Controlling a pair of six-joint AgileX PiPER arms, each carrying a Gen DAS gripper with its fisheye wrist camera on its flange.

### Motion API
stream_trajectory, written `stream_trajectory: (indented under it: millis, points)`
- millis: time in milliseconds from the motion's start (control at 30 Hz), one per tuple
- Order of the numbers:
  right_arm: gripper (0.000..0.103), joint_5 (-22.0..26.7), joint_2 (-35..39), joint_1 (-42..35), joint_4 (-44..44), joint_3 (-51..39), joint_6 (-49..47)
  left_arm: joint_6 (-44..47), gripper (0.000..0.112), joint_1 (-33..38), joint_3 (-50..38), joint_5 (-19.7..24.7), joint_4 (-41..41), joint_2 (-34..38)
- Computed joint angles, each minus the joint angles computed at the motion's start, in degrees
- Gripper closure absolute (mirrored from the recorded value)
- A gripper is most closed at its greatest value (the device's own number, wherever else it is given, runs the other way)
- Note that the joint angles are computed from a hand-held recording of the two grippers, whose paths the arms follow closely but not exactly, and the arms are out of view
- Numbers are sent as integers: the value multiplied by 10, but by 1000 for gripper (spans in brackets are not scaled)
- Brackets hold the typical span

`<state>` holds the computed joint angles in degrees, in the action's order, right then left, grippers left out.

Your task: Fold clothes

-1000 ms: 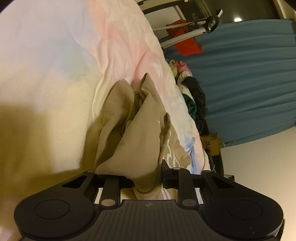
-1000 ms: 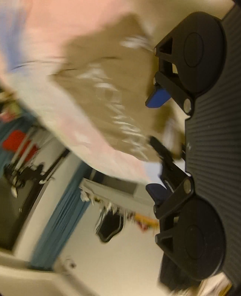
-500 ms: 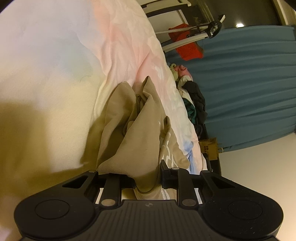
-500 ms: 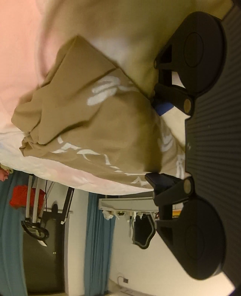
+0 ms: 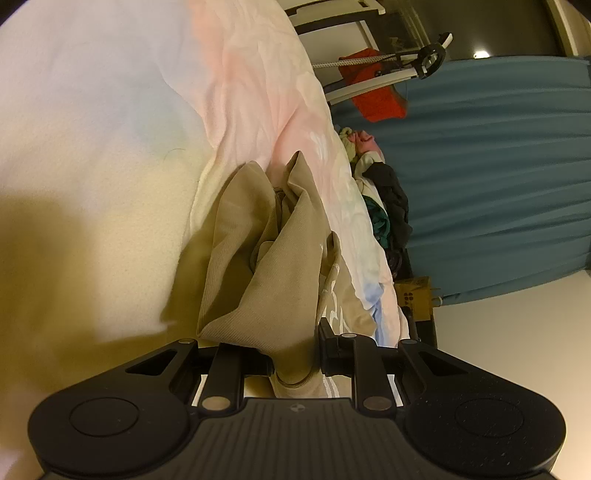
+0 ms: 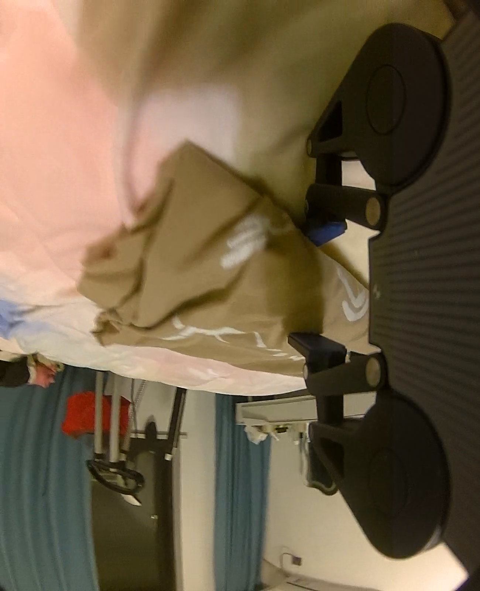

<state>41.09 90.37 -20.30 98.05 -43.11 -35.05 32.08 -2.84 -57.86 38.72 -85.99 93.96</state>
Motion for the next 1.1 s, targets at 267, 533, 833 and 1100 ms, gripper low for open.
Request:
stream_trajectory:
  millis: [267, 533, 833, 1100]
  points:
    - [53, -85, -6, 33, -16, -15, -4, -42, 89, -14, -30, -12, 25, 14]
    - [75, -120, -28, 47, -52, -25, -10, -9, 90, -3, 1, 0, 10, -16]
    - [78, -99, -144, 14, -122, -8, 55, -99, 91, 2, -29, 49, 71, -81]
    - [77, 19, -152, -122, -236, -105, 188, -364, 90, -118, -262, 51, 289, -20]
